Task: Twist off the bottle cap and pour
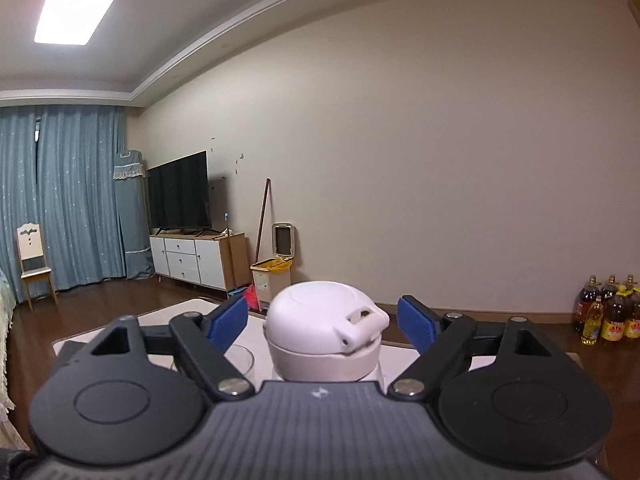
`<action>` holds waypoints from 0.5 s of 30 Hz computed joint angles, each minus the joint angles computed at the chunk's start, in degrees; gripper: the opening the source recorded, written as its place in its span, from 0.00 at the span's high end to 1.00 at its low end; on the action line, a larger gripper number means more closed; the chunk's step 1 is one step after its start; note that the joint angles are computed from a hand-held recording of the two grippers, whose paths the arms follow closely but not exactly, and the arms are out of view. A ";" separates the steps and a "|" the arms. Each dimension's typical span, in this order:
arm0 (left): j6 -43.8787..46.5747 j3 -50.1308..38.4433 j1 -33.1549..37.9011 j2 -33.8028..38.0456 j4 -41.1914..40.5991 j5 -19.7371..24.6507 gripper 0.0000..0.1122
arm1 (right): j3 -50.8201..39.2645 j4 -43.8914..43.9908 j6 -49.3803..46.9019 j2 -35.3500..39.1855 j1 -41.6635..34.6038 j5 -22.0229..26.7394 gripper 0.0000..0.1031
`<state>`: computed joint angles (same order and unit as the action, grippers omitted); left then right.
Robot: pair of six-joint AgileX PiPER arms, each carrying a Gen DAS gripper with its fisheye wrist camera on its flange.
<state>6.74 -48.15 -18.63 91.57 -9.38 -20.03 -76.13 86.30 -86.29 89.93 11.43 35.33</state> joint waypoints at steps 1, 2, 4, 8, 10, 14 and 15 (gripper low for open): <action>-0.52 1.16 0.15 -0.74 0.56 -0.41 0.36 | 0.22 0.73 -0.64 0.22 -0.40 0.36 0.26; -1.12 2.46 0.36 -1.58 1.24 -0.87 0.36 | 0.55 1.61 -1.49 0.47 -0.82 0.84 0.31; -2.13 4.69 0.73 -3.04 2.34 -1.60 0.36 | 0.50 3.22 -2.91 1.59 -0.76 1.85 0.35; -4.13 9.04 1.58 -5.95 4.77 -3.01 0.36 | -1.58 3.02 -4.17 4.07 -3.83 8.15 0.37; -5.43 11.40 2.17 -7.58 6.42 -3.72 0.36 | -4.42 0.83 -2.49 5.74 -5.76 12.19 0.37; -7.64 15.93 3.35 -10.68 9.39 -5.27 0.36 | -16.81 -4.39 2.72 13.93 -11.84 28.23 0.37; -8.17 16.94 3.65 -11.36 10.07 -5.65 0.36 | -19.68 -5.06 4.01 15.76 -12.57 31.08 0.37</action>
